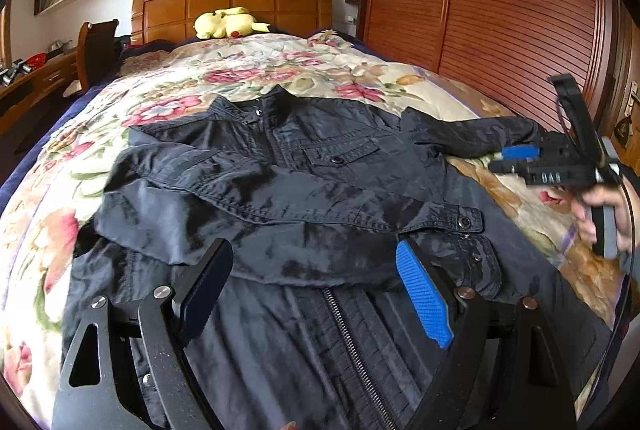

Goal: Fold large clothes
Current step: 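Move the right tool to the other outstretched sleeve's cuff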

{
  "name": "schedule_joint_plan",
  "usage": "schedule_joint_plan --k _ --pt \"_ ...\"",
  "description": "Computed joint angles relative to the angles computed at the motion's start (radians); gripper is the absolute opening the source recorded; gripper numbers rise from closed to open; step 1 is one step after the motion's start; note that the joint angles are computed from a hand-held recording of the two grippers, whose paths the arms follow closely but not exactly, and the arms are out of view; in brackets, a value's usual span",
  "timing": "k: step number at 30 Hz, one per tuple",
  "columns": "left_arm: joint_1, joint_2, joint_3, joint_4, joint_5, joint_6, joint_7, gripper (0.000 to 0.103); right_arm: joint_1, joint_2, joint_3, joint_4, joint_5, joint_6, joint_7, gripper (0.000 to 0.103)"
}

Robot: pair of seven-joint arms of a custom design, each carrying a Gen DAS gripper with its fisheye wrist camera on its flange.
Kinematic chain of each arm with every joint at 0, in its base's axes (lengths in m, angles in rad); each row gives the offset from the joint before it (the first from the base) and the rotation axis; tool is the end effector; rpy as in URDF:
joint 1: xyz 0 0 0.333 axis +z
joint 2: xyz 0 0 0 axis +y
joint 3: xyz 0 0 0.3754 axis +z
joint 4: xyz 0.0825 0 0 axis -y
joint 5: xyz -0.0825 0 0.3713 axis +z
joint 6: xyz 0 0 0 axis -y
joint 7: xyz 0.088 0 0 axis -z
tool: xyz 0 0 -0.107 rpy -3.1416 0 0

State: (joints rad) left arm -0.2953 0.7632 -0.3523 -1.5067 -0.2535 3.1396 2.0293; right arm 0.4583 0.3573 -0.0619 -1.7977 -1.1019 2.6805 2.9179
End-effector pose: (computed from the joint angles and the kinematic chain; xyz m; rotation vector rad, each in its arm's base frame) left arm 0.6916 -0.3869 0.3856 -1.1446 2.2884 -1.1904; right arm 0.6181 0.2947 0.4570 -1.7086 1.7943 -0.9135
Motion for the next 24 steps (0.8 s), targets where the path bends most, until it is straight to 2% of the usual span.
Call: schedule_joint_plan --k 5,10,14,24 --pt "-0.029 0.014 0.027 0.022 0.01 -0.029 -0.011 0.084 -0.031 -0.01 -0.017 0.005 0.032 -0.091 -0.022 0.068" --pt "-0.045 0.016 0.044 0.023 0.017 -0.037 -0.019 0.084 -0.075 0.009 -0.025 0.05 0.096 -0.172 -0.025 0.068" --pt "-0.05 0.016 0.046 0.021 0.023 -0.043 -0.018 0.084 -0.114 0.052 -0.028 0.098 0.186 -0.204 -0.027 0.068" --pt "-0.049 0.011 0.038 0.008 0.028 -0.037 -0.007 0.084 -0.151 0.146 -0.061 0.165 0.353 -0.132 0.031 0.068"
